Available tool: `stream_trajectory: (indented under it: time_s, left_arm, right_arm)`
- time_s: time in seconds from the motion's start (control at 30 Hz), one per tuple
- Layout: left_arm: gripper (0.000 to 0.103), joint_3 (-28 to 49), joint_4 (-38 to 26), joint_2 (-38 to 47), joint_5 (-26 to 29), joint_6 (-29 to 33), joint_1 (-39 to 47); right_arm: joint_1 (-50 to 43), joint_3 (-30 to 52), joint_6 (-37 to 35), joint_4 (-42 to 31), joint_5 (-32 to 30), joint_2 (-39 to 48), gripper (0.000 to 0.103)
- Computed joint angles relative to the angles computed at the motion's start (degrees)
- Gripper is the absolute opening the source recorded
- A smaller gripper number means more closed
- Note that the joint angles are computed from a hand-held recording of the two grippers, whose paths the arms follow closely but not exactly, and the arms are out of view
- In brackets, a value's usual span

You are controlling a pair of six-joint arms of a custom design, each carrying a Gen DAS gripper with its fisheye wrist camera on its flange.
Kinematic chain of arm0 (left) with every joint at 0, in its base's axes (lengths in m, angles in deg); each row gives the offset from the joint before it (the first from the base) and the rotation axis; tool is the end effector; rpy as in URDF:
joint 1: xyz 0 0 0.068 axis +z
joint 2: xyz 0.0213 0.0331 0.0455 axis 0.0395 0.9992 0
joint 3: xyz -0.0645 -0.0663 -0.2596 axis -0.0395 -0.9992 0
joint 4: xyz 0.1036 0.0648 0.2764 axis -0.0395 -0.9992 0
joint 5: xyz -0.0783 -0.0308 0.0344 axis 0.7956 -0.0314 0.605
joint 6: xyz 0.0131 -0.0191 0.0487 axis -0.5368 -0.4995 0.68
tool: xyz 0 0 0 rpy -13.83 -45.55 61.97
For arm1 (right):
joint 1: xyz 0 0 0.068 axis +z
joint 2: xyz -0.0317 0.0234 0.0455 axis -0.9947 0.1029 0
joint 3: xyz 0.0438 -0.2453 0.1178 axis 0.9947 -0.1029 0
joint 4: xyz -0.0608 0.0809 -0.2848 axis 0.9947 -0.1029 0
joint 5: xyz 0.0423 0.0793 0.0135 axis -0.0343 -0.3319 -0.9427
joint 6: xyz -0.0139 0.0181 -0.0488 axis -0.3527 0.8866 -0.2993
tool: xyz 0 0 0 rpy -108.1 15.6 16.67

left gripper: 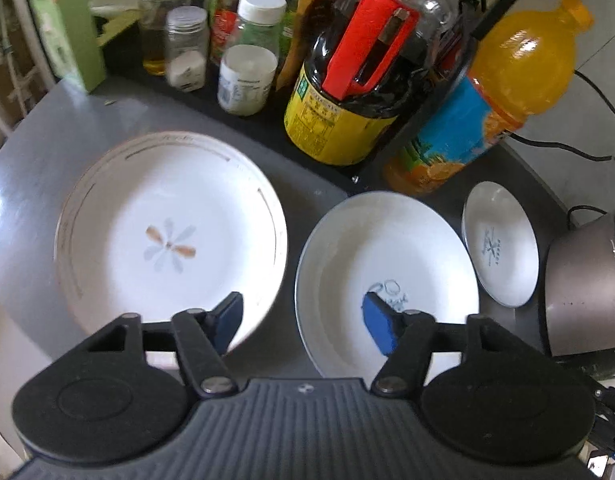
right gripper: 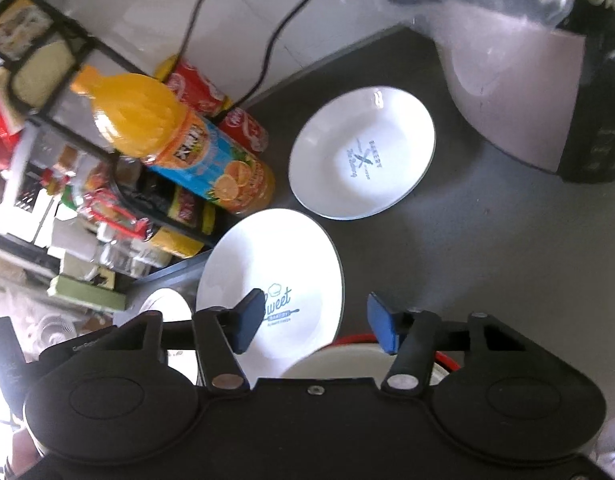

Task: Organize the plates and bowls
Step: 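Move both tools toward the white 'Sweet' plate, then grasp the 'Sweet' plate rim with the right tool while the left tool grips it too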

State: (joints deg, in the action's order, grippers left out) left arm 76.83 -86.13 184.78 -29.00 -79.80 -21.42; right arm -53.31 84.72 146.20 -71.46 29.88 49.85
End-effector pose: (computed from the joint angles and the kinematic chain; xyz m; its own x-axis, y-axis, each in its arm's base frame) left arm 0.3457 -0.1532 0.0851 -0.9343 -0.1715 -0.3126 -0.0965 0.9656 -0.2415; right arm 0.2077 0.1211 0.0905 -0.7466 0.5964 -0.2948 0.4260 0.7689 0.4767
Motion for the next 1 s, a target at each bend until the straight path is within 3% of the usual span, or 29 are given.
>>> stream_trajectory:
  time_s: [0.07,0.3,0.53,0.6,1.0]
  left_arm:
    - [0.051,3.1,-0.8,3.0,2.5,2.9,1.6]
    - [0.037,13.6,-4.2,12.5,7.2,11.7,4.0]
    - [0.028,20.9,-7.0,19.0,9.2,16.3,4.7]
    - [0.026,22.6,-7.4,20.4,9.0,17.0,4.6]
    - [0.019,27.3,-7.4,26.1,8.0,20.4,3.5]
  right_arm:
    - [-0.4,2.0,1.3,1.4,-0.4,4.4,0.044]
    - [0.3,7.5,5.1,1.0,0.7,13.4,0.035]
    - [-0.9,10.5,7.2,1.6,-0.1,19.5,0.028]
    - [-1.3,11.3,7.4,1.8,-0.8,21.2,0.021]
    - [-2.4,21.9,1.6,-5.7,-2.4,32.9,0.019]
